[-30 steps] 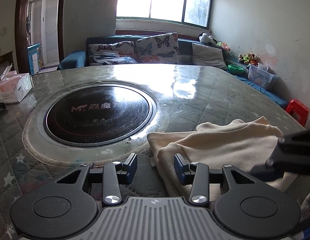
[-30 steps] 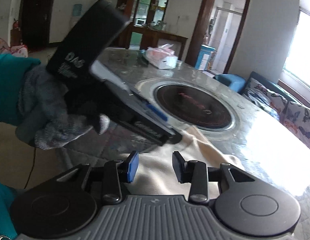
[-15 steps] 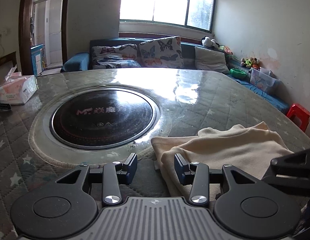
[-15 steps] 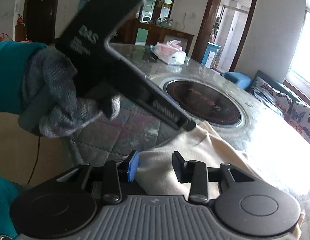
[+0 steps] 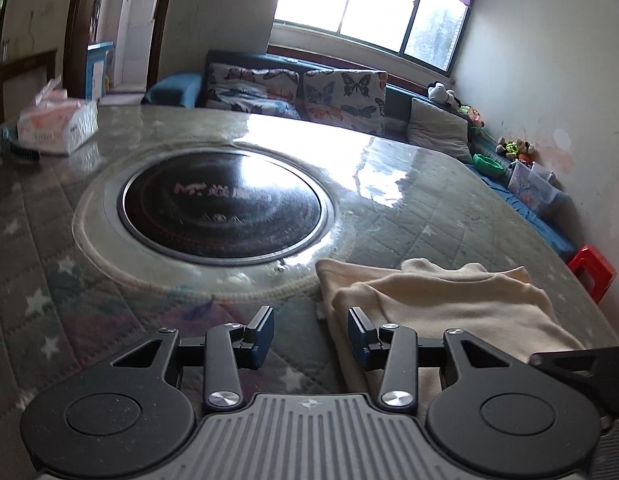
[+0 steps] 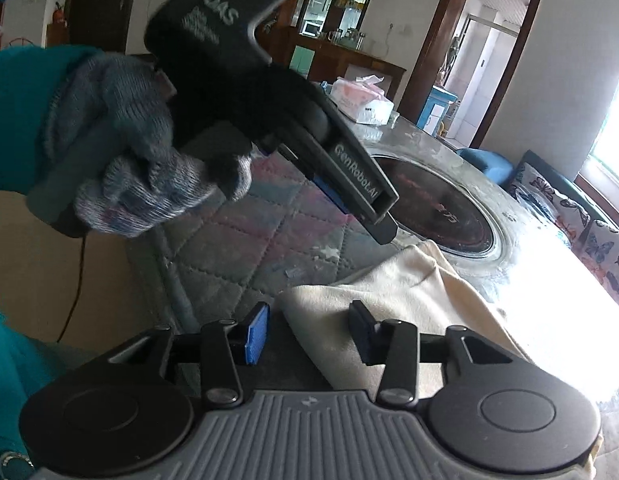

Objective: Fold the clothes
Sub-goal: 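Move the left gripper to the folded sweatshirt edge and grasp it, then grasp the sweatshirt edge with the right gripper while the left gripper holds its edge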

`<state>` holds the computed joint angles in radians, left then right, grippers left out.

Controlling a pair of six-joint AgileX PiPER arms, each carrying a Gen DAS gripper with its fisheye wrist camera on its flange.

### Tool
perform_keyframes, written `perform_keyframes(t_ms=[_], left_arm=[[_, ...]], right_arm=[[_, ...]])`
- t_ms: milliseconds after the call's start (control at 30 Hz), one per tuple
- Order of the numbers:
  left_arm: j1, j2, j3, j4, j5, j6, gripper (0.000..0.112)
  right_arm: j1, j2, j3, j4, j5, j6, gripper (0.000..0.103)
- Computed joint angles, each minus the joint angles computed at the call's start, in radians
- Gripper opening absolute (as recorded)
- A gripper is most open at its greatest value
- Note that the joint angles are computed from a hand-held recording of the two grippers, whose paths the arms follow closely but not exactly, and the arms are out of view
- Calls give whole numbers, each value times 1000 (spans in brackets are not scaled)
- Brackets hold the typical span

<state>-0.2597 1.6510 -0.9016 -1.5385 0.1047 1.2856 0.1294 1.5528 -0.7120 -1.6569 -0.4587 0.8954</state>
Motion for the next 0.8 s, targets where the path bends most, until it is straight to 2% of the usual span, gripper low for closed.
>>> perform_keyframes(t_ms=[33,67,100,167,233,533,700,733,800], left_arm=[[1,-1,0,46,9,-57,47],[2,-1,-2,106,17,-134,49],[5,2,-7,167,28,-215,50],[14,9,-19,225,58,-311,52],[24,18,-35,268,90,-391,54],[47,92,-142,445,221,-735,56],[59,132,-188,407,275,-767,54],[61,141,-196,389,286,-759,51],[64,158,-209,361,305,-748,39]], right_arm=[[2,1,-1,2,3,0,40],[2,1,-2,3,5,4,32],[1,1,-6,7,6,9,29],[-19,4,-23,-28,-24,69,20],[-50,1,-35,-47,-67,119,17],[-158,-36,-57,-75,-206,245,13],[-207,-56,-58,-75,-255,258,12],[-214,-57,-58,-75,-264,260,12],[-223,-59,-59,-80,-277,267,12]])
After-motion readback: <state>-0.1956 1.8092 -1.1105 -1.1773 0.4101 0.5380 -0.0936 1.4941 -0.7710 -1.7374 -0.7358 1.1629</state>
